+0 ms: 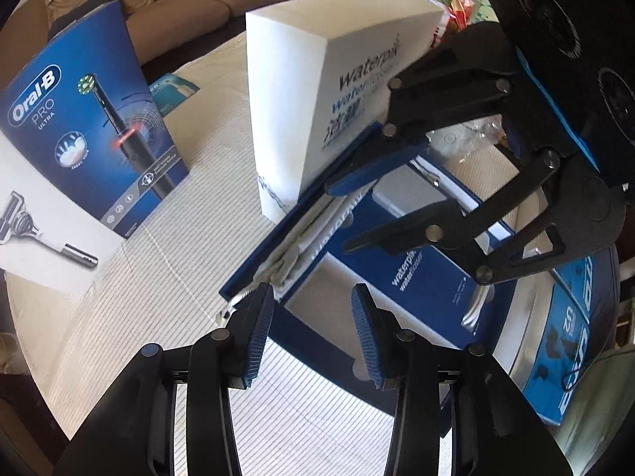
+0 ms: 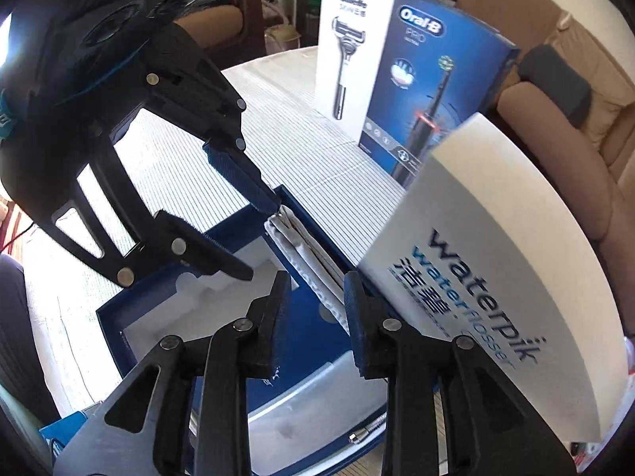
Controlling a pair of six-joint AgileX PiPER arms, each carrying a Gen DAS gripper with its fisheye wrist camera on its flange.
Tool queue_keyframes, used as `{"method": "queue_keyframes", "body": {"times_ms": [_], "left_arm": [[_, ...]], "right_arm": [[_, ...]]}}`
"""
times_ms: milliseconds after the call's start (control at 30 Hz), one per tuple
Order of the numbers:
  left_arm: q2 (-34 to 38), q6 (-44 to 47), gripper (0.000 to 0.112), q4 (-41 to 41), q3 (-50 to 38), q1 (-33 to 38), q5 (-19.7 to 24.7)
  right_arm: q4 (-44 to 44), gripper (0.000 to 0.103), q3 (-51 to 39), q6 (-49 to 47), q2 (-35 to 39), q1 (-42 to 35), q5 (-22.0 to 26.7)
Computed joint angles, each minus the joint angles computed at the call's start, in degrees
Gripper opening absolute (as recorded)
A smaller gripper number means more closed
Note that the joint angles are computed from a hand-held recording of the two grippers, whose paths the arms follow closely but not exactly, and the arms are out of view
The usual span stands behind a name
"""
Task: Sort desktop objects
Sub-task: 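Open both tools and release the pouch into the box slot, then press the pouch down into the slot with the right tool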
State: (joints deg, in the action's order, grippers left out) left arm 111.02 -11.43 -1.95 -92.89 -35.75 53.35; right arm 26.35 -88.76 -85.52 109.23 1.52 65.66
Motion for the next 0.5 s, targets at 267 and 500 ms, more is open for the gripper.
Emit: {"method": "queue_keyframes", "body": {"times_ms": [267,500], "left_arm": [[-9.70,1.64,0.047,-3.60,15.41,2.78,-8.15],[-16.79,2.08,0.048,-6.33,24.94,2.66,-14.23]], "right_arm": [[-2.84,0.041,2.26,0.82,0.85,6.72,-6.71],[-7.10,0.042,3.96,3.59,1.25,11.82,-12.02]]}}
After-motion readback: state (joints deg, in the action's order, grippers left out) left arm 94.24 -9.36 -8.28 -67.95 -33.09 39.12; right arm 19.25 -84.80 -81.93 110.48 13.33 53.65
